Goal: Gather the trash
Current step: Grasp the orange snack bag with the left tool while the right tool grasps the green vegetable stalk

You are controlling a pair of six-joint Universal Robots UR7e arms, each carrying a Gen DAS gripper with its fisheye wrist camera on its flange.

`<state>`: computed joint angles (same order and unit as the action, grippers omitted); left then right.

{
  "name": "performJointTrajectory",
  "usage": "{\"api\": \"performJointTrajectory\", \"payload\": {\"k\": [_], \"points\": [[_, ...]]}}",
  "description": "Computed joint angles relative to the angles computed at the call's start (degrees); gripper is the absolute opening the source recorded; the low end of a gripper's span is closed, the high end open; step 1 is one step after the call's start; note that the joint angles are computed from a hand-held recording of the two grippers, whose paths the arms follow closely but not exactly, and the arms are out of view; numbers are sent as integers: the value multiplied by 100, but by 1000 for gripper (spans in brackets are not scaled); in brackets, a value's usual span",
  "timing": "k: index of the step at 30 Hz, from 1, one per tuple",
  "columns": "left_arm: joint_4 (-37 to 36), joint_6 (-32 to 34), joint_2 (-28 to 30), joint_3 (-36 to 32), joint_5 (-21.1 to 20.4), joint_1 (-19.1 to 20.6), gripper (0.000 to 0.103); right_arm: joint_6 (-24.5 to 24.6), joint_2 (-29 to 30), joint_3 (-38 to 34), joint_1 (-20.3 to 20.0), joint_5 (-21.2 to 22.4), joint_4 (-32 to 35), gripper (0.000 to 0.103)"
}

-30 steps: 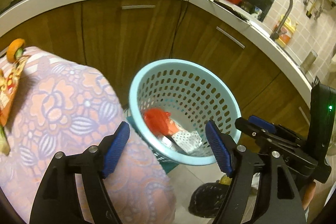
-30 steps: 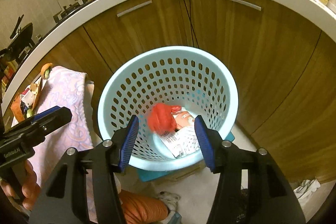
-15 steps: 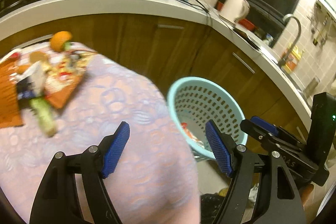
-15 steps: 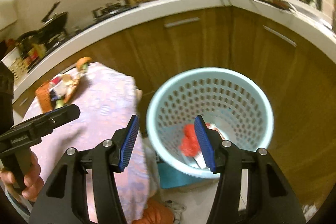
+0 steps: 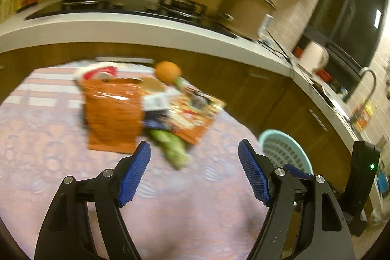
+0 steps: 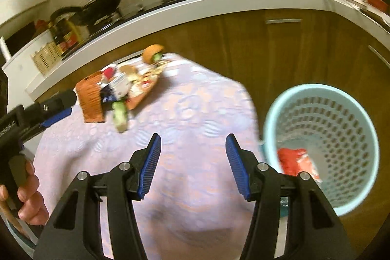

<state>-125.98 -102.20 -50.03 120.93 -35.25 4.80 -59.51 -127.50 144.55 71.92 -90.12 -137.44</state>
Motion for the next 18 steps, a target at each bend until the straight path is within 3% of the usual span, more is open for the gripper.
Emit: {"api": "performJointTrajectory", "payload": {"k": [4, 10, 14, 18], "points": [[774, -880, -441, 279, 18, -68, 73, 232, 330, 250, 445, -245, -472, 52], [1519, -1530, -856, 504, -13, -15, 73, 370, 924, 585, 846, -670, -1322, 52], [1671, -1410, -939, 522, 25, 151, 73, 263, 1036, 670, 934, -776, -1618, 55], [1289, -890, -811, 510, 13, 408, 78, 320, 1201, 650, 969, -926, -1737, 56]]}}
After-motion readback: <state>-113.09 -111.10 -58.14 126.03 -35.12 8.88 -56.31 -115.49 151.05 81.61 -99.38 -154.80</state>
